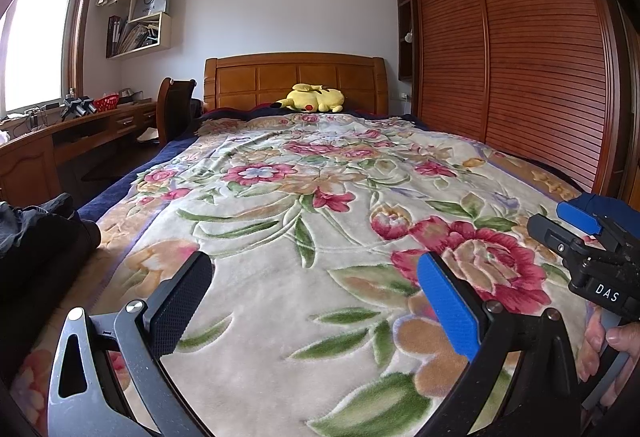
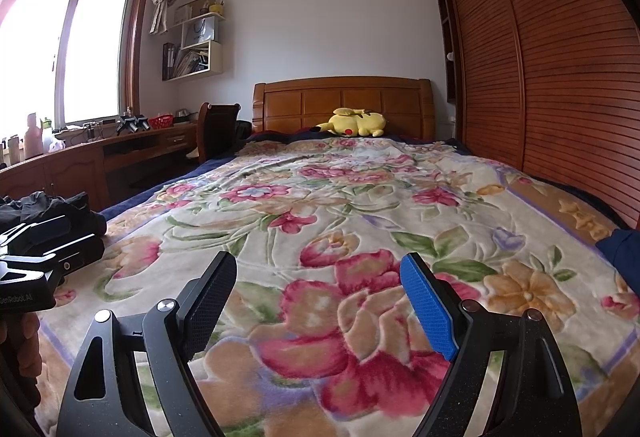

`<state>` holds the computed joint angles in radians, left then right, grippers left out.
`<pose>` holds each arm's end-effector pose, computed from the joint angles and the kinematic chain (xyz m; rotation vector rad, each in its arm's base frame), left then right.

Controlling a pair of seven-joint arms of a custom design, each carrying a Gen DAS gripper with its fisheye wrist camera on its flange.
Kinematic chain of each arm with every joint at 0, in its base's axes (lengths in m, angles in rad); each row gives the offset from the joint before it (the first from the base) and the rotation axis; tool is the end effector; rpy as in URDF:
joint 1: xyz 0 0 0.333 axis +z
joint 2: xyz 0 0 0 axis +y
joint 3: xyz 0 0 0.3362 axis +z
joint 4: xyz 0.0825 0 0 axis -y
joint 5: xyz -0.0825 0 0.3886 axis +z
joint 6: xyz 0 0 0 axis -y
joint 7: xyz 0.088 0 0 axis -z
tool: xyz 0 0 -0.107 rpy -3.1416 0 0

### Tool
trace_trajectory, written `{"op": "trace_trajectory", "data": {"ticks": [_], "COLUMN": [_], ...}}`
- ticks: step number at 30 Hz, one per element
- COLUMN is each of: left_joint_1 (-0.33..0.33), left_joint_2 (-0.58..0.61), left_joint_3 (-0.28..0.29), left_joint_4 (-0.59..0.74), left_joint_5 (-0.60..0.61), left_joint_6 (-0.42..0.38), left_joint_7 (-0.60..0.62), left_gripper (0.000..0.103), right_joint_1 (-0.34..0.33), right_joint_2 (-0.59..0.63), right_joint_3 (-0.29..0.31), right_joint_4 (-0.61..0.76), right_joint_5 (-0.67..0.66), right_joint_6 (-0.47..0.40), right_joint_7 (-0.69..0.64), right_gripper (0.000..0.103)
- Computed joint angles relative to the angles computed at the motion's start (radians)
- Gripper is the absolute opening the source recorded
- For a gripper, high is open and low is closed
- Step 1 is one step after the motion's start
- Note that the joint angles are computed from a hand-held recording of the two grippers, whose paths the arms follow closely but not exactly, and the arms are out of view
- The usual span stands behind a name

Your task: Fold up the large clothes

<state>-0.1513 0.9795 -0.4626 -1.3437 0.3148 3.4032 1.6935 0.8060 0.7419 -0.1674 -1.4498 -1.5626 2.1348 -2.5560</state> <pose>0.7126 -0.3646 0.3260 -1.0012 2.0403 -1.3912 0.6192 0.4417 0.2997 -1.0987 1.7093 -1.3727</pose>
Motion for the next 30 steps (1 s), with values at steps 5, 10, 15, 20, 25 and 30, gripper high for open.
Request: {"op": "trace_trajectory", "data": {"ticks": [5, 10, 15, 20, 25, 30], "left_joint_1": [-0.004, -0.003, -0.004, -0.005, -0.004, -0.007], "left_joint_2": [-0.003, -0.003, -0.003, -0.003, -0.001, -0.004], "left_joint_3": [0.007, 0.005, 0.007, 0.008, 0.007, 0.011], "left_joint_4": [-0.003, -0.003, -0.003, -0.004, -0.002, -0.004], "left_joint_5": [-0.002, 0.001, 0.001, 0.002, 0.004, 0.002], "left_joint_6": [0.003, 0.003, 0.005, 0.004, 0.005, 0.007], "left_joint_7": [-0.003, -0.004, -0.006, -0.007, -0.008, -0.009], "left_gripper": [0.103, 0.103, 0.103, 0.103, 0.103, 0.103], "right_joint_1": [0.002, 0.003, 0.004, 0.006, 0.007, 0.008], "right_joint_2": [0.004, 0.006, 0.005, 0.009, 0.012, 0.013], "right_joint_3": [0.000, -0.002, -0.004, -0.005, -0.007, -0.009], "right_joint_4": [0.005, 0.009, 0.008, 0.013, 0.017, 0.020], "right_joint_5": [0.003, 0.005, 0.006, 0.009, 0.012, 0.013], "right_joint_6": [-0.001, 0.001, 0.002, 0.000, -0.001, -0.003], "right_joint_7": [0.001, 0.000, 0.001, -0.001, -0.002, 0.000], "right_gripper": [0.085, 0.085, 0.085, 0.085, 0.085, 0.085]}}
